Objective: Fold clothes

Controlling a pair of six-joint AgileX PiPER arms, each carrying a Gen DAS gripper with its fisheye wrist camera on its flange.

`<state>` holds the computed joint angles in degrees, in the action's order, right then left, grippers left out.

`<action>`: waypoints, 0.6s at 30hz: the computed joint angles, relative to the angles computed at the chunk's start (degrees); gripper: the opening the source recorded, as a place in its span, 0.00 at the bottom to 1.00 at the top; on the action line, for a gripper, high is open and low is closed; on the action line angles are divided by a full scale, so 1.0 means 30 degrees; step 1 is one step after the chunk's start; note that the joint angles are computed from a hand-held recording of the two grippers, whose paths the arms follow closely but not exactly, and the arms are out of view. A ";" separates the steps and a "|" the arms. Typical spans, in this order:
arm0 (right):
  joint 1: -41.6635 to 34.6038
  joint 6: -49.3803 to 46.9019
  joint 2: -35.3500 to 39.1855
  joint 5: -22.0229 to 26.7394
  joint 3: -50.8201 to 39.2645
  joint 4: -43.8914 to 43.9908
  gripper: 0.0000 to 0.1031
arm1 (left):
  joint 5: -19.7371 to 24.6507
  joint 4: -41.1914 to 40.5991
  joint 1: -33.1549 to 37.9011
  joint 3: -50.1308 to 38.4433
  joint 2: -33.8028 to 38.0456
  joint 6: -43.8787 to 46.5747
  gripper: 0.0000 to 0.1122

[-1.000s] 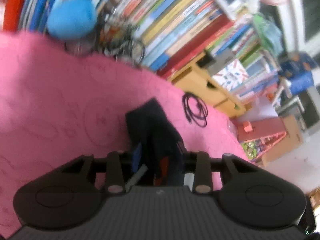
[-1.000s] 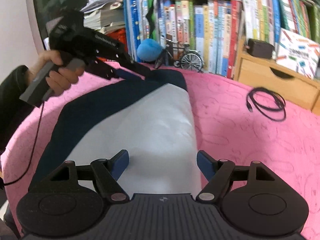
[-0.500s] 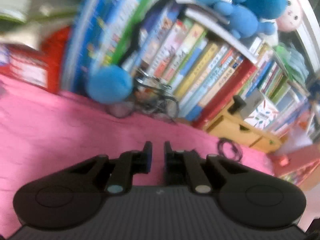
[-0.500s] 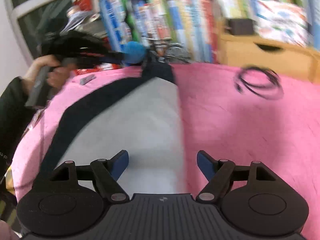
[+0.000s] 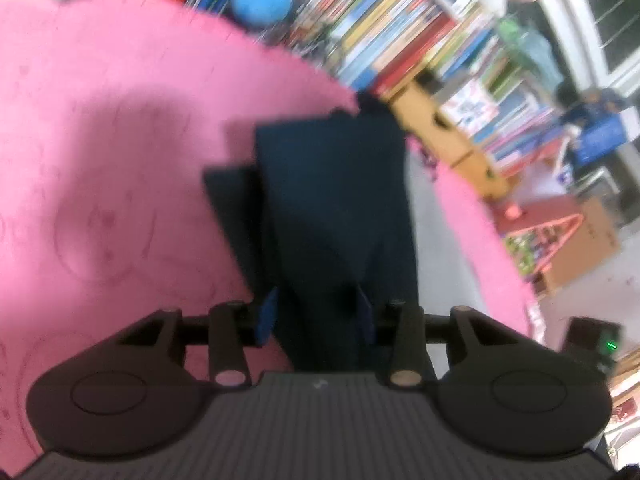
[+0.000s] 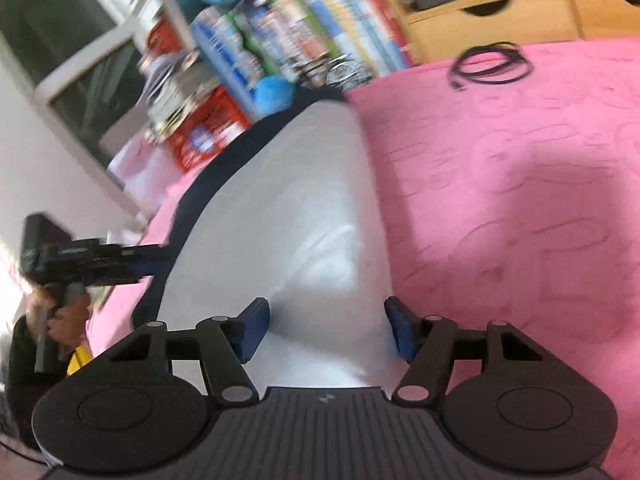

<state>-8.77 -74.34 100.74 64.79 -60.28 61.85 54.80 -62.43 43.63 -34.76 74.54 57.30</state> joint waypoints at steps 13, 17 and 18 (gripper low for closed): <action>0.0369 -0.0948 -0.4846 0.0583 0.4311 -0.0443 0.71 | 0.0067 -0.0028 0.0775 -0.1088 0.0372 0.0900 0.37; 0.0184 0.1004 -0.2045 -0.0429 0.2495 0.2813 0.77 | 0.1491 -0.1592 0.1002 -0.3038 0.4740 -0.0205 0.40; 0.0469 0.1417 -0.1192 -0.0668 0.1824 0.3428 0.78 | 0.1575 -0.2014 0.0933 -0.3255 0.5379 -0.0291 0.40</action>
<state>-7.36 -70.09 97.17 62.78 -54.81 72.14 59.53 -68.47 46.43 -44.53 90.67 56.43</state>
